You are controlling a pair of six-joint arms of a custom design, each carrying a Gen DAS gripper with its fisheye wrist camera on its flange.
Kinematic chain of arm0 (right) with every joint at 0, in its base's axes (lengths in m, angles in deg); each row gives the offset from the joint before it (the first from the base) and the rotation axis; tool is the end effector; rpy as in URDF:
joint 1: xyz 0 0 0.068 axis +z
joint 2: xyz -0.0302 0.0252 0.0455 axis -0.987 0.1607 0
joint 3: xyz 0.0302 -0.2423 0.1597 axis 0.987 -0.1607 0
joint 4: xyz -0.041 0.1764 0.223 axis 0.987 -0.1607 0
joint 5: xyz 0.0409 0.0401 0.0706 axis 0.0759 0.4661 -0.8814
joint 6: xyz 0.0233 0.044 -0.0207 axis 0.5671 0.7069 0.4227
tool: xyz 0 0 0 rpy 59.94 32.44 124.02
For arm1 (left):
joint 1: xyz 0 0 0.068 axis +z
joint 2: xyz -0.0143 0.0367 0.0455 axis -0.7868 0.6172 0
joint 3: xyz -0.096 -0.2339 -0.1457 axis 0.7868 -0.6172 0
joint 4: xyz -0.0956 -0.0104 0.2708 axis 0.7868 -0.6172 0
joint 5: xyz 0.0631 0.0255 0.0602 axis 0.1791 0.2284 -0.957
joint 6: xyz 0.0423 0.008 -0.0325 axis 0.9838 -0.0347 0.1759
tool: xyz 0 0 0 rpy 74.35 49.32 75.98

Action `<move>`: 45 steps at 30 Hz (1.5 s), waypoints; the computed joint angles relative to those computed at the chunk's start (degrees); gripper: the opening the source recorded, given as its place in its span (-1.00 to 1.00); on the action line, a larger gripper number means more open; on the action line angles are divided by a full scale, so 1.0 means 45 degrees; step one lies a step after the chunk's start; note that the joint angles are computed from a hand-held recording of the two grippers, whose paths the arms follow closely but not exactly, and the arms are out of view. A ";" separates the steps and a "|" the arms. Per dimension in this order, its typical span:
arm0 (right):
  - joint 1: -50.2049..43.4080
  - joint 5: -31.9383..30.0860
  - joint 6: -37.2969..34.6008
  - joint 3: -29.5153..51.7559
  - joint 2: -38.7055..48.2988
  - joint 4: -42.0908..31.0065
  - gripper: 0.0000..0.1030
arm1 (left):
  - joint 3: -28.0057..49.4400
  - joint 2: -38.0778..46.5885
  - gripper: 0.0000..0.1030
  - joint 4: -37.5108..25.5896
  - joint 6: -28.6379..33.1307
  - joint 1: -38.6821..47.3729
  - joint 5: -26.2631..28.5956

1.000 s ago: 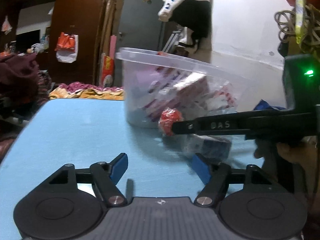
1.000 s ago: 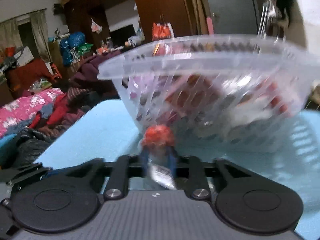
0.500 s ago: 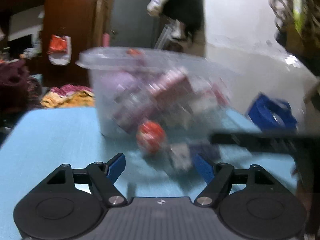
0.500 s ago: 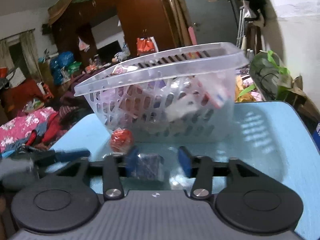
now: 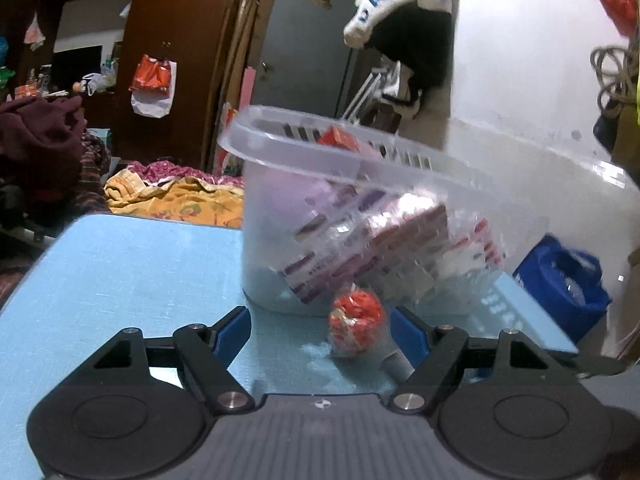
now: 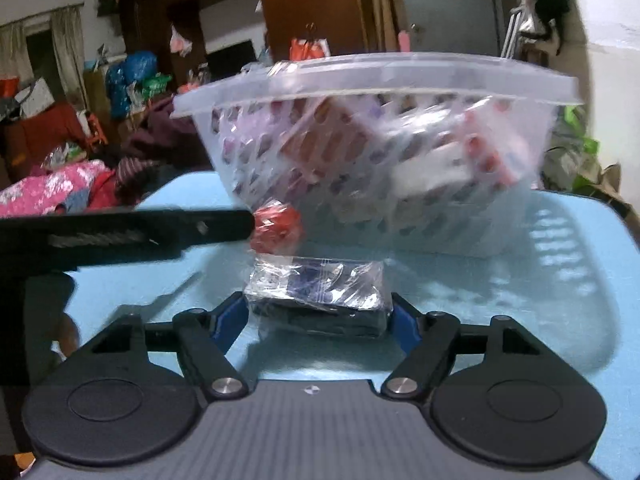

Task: Organize objects
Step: 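Grasp the red bagged ball with the left gripper while the right grasps the dark bagged box, then lift the red ball and dark box over the basket and release them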

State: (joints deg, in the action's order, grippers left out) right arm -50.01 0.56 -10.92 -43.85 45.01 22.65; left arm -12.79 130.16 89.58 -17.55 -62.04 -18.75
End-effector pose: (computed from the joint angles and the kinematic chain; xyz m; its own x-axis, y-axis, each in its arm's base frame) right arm 0.2462 0.1275 0.1639 -0.5337 0.1904 -0.8240 0.1310 0.9812 0.1418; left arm 0.3563 -0.0841 0.1562 -0.4921 0.2126 -0.8442 0.6683 0.7137 -0.2098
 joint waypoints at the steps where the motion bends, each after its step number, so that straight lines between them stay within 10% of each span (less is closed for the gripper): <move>1: 0.0065 0.0319 0.0086 -0.0371 -0.0458 -0.0039 0.49 | 0.0051 0.0030 0.55 -0.0086 0.0063 -0.0263 -0.0254; 6: -0.0446 0.0301 0.0582 -0.1951 -0.2715 -0.0069 0.49 | 0.0260 0.0250 0.51 -0.0240 0.0205 -0.1496 -0.1691; 8: -0.0672 0.0043 0.0675 -0.2266 -0.3107 0.0071 0.49 | 0.0246 0.0241 -0.15 -0.0202 0.0370 -0.1811 -0.2312; 29: 0.1310 0.2943 -0.0092 -0.3672 -0.3197 0.3133 0.49 | -0.4093 -0.0521 -0.14 0.8898 -0.1709 0.1122 0.3220; 45: 0.1671 0.3430 -0.0927 -0.4387 -0.3069 0.5344 0.49 | -0.4199 0.0010 -0.14 1.0221 -0.2859 0.1463 0.3588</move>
